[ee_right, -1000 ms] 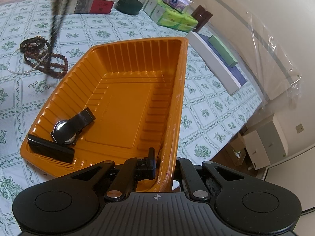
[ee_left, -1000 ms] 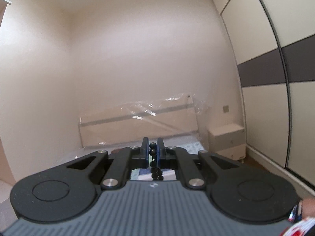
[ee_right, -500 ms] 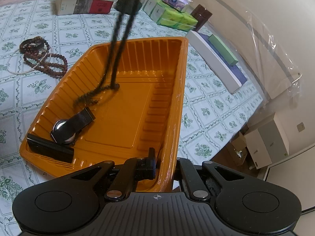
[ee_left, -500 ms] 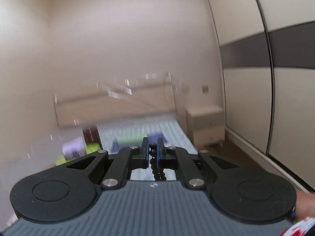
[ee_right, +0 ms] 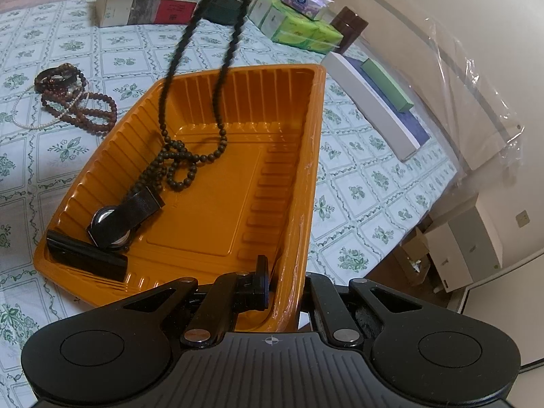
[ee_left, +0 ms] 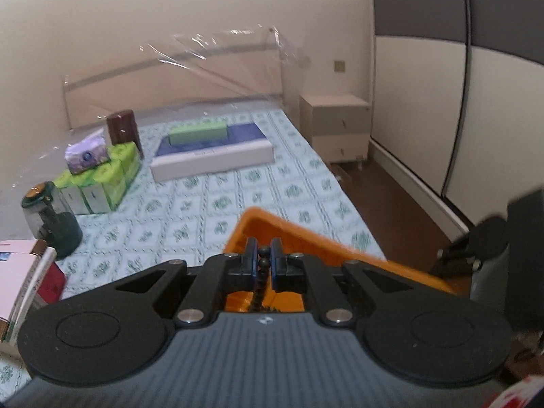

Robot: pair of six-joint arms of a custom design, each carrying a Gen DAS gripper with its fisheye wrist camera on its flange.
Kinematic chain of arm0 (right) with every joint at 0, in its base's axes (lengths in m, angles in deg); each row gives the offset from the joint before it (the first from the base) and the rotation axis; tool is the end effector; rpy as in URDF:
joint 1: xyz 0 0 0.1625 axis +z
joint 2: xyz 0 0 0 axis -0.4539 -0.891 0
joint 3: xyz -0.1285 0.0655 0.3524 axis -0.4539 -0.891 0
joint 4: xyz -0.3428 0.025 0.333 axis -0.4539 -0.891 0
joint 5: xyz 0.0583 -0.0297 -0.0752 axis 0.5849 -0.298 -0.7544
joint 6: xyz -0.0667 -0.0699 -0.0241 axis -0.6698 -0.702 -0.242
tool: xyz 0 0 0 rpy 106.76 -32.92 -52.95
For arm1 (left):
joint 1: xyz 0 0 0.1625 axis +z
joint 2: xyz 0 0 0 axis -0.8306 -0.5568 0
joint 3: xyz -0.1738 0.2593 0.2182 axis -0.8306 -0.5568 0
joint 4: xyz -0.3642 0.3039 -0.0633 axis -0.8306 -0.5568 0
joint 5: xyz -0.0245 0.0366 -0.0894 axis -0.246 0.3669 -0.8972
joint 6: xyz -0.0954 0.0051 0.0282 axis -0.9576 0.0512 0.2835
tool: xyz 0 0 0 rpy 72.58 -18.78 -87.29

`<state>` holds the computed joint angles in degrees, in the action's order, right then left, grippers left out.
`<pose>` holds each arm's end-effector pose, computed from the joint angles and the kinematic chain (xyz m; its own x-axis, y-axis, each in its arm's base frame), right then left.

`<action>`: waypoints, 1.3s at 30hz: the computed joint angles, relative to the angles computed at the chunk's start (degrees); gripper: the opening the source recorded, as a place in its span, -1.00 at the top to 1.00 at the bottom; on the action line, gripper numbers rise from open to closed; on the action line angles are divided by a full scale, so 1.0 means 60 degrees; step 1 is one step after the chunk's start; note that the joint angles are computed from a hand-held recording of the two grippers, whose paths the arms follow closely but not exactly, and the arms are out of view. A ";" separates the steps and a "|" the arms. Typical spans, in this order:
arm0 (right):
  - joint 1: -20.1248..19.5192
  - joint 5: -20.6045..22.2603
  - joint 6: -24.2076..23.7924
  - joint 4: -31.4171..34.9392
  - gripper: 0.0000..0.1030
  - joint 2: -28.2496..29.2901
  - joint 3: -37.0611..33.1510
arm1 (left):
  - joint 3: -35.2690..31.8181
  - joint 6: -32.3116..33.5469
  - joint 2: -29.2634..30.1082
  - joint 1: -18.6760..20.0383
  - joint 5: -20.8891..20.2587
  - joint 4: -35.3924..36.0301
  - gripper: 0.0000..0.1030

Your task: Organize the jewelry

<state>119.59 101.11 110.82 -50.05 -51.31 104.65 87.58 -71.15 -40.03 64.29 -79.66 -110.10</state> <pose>0.0912 -0.2578 0.3102 -0.2049 -0.5756 0.7917 -0.8335 0.5266 0.1672 -0.4233 -0.2724 0.0859 -0.5710 0.4728 -0.6711 0.8118 0.4470 -0.3758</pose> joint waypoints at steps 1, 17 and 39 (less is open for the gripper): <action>-0.0015 -0.0013 0.0001 0.0014 0.91 0.0006 -0.0008 | -0.0002 0.0142 0.0095 0.0037 -0.0122 -0.0066 0.88; -0.0016 -0.0018 0.0005 0.0085 0.91 0.0003 -0.0041 | -0.0239 0.1846 0.0730 0.0808 -0.1329 0.1020 0.88; -0.0094 -0.0082 0.0059 0.0115 0.91 -0.0066 -0.0032 | 0.1351 -0.2517 -0.2473 0.0221 0.0055 0.3290 0.23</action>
